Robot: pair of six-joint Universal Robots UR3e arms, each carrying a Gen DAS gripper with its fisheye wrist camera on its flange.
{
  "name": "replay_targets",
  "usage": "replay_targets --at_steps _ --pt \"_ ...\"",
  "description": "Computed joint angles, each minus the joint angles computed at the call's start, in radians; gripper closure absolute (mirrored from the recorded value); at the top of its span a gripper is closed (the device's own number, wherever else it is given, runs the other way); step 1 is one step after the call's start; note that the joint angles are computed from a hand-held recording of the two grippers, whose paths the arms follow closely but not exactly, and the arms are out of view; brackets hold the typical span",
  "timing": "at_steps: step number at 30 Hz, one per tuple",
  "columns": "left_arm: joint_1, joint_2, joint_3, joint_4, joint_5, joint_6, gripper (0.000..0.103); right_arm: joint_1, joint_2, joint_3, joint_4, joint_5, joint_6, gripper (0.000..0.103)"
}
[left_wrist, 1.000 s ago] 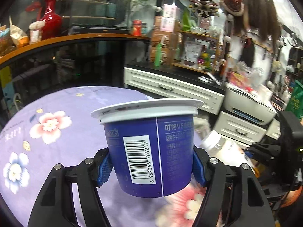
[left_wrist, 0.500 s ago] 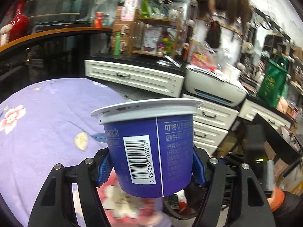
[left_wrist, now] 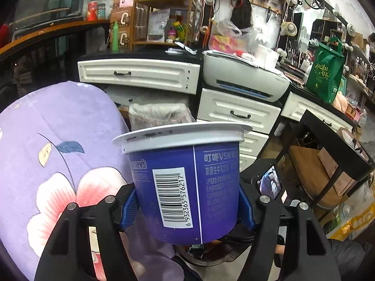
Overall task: Collect trash
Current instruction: 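Lower the bottle into the bin and open the right tool, then lower the blue cup into the bin and open the left tool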
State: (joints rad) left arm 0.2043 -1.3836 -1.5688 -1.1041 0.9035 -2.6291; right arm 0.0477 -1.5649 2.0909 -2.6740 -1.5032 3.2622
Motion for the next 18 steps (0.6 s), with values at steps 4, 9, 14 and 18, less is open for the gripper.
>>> replay_targets --at_steps 4,9,14,18 --pt "-0.008 0.002 -0.016 0.009 0.010 0.002 0.035 0.018 -0.068 0.013 0.023 -0.051 0.023 0.027" --pt "-0.025 -0.005 -0.035 0.020 0.033 0.000 0.035 0.048 -0.192 0.005 0.109 -0.161 0.027 0.024" --pt "-0.096 -0.056 -0.020 0.029 0.080 -0.006 0.035 0.050 -0.360 0.037 0.205 -0.218 0.027 0.022" --pt "-0.158 -0.122 0.013 0.017 0.116 -0.025 0.035 0.058 -0.473 0.050 0.288 -0.282 0.026 0.021"
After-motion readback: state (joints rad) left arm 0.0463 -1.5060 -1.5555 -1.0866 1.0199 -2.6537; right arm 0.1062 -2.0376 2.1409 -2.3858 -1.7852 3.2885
